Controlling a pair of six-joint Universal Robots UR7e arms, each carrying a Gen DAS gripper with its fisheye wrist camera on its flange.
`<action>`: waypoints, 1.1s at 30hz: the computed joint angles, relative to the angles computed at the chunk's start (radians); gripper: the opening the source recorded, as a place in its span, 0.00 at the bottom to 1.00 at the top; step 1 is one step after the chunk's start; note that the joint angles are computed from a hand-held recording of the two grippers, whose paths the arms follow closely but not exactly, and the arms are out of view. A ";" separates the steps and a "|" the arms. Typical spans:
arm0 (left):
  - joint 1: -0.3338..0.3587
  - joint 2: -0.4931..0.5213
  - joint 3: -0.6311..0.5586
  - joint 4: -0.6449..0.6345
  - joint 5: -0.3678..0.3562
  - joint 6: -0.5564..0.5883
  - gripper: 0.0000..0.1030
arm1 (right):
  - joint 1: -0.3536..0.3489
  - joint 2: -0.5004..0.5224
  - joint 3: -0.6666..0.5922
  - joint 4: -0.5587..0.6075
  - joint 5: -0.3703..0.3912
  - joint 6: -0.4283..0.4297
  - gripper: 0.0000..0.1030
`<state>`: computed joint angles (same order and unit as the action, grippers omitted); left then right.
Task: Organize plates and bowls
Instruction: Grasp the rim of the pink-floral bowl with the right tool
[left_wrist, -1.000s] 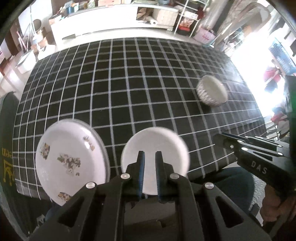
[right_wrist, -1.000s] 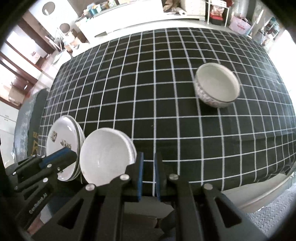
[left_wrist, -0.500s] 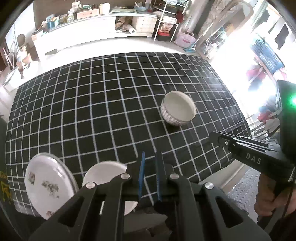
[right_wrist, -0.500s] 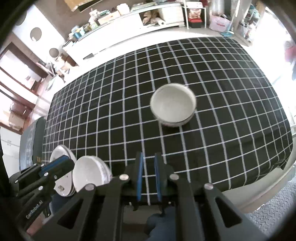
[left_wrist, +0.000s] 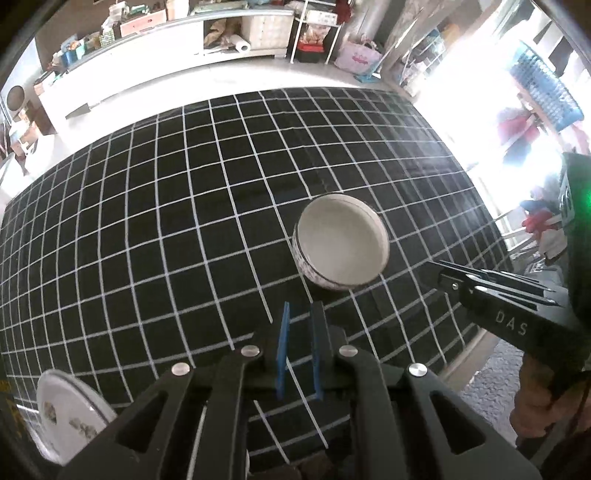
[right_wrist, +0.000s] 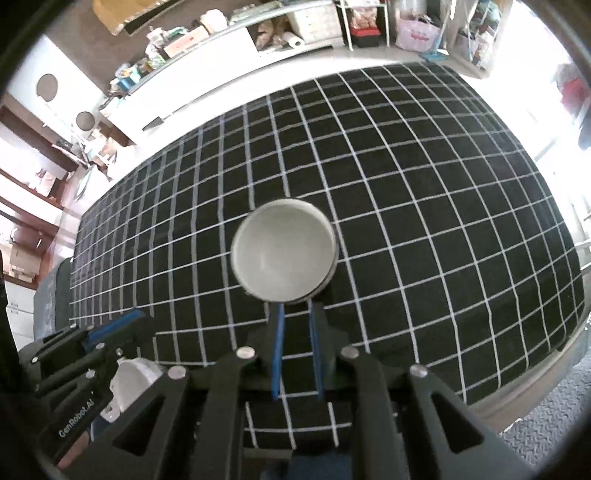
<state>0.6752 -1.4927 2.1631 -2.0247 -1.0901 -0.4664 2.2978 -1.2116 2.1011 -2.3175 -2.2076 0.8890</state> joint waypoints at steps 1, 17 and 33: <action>0.020 0.029 -0.008 -0.023 -0.010 0.014 0.09 | -0.016 -0.001 0.006 -0.013 0.004 -0.012 0.17; 0.148 0.242 -0.080 -0.180 -0.050 0.146 0.09 | -0.143 0.046 0.020 -0.103 -0.004 -0.112 0.17; 0.149 0.274 -0.104 -0.090 0.015 0.203 0.10 | -0.118 0.092 -0.002 -0.035 -0.016 -0.109 0.14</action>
<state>0.8242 -1.2182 2.0594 -2.1143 -1.0754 -0.2637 2.1797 -1.1198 2.0994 -2.3528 -2.2235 0.7801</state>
